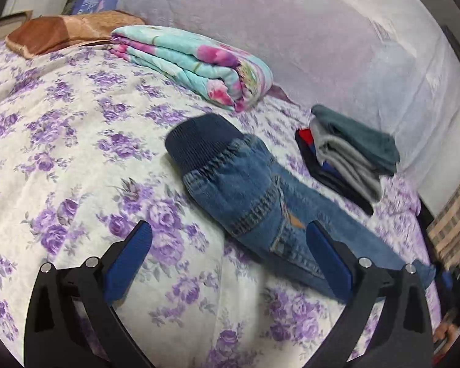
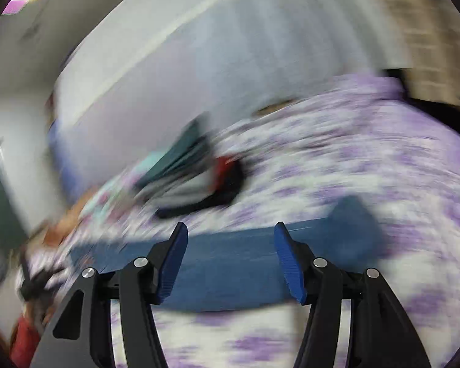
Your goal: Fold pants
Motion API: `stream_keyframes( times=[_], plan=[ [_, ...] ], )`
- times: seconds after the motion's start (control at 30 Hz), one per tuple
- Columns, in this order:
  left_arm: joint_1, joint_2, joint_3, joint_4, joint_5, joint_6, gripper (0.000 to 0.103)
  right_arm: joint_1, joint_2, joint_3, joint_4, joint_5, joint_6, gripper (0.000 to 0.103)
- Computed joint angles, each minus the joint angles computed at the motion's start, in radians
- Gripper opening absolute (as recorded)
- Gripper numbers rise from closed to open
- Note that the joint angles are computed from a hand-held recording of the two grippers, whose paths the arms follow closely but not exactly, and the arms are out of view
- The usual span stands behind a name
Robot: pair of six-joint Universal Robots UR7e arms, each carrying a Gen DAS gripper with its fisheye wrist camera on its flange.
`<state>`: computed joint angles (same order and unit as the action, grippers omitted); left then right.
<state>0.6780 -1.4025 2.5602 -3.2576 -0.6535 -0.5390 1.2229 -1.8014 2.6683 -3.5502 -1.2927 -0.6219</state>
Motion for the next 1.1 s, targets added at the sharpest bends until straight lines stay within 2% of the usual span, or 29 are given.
stream_keyframes(
  times=[0.07, 0.13, 0.2, 0.27, 0.4, 0.5, 0.63, 0.67, 0.77, 0.8, 0.97, 1.03, 1.1],
  plan=[
    [-0.031, -0.016, 0.013, 0.073, 0.022, -0.049, 0.098, 0.15, 0.118, -0.075, 0.084, -0.099, 0.015, 0.058],
    [-0.044, -0.038, 0.029, 0.102, 0.021, -0.075, 0.098, 0.29, 0.279, -0.18, 0.172, -0.197, 0.033, 0.058],
    [-0.054, -0.062, 0.055, 0.084, 0.009, -0.091, 0.098, 0.398, 0.423, -0.252, 0.177, -0.288, 0.012, 0.058],
    [-0.045, -0.082, 0.078, 0.027, -0.025, -0.083, 0.098, 0.484, 0.557, -0.338, 0.202, -0.37, -0.037, 0.058],
    [-0.037, -0.088, 0.097, -0.055, -0.059, -0.055, 0.098, 0.589, 0.716, -0.454, 0.265, -0.5, -0.068, 0.064],
    [-0.039, -0.075, 0.092, -0.059, -0.046, -0.049, 0.098, 0.62, 0.817, -0.54, 0.281, -0.579, -0.08, 0.064],
    [-0.005, -0.05, 0.081, -0.149, -0.053, -0.025, 0.098, 0.623, 0.885, -0.603, 0.333, -0.63, -0.088, 0.064],
    [0.003, -0.05, 0.08, -0.16, -0.054, -0.031, 0.098, 0.624, 0.904, -0.612, 0.33, -0.641, -0.091, 0.06],
    [0.017, -0.047, 0.08, -0.195, -0.065, -0.032, 0.098, 0.633, 0.925, -0.575, 0.213, -0.63, -0.131, 0.017],
    [0.013, -0.045, 0.082, -0.203, -0.058, -0.028, 0.098, 0.647, 0.942, -0.557, 0.137, -0.655, -0.135, 0.01],
    [-0.003, -0.052, 0.108, -0.271, -0.02, -0.047, 0.098, 0.683, 0.924, -0.454, -0.02, -0.628, -0.121, 0.0],
    [-0.026, -0.058, 0.135, -0.322, 0.024, -0.074, 0.098, 0.701, 0.89, -0.393, -0.018, -0.573, -0.118, 0.0],
    [-0.053, -0.068, 0.167, -0.373, 0.065, -0.106, 0.098, 0.745, 0.876, -0.323, -0.024, -0.562, -0.154, 0.0]
  ],
)
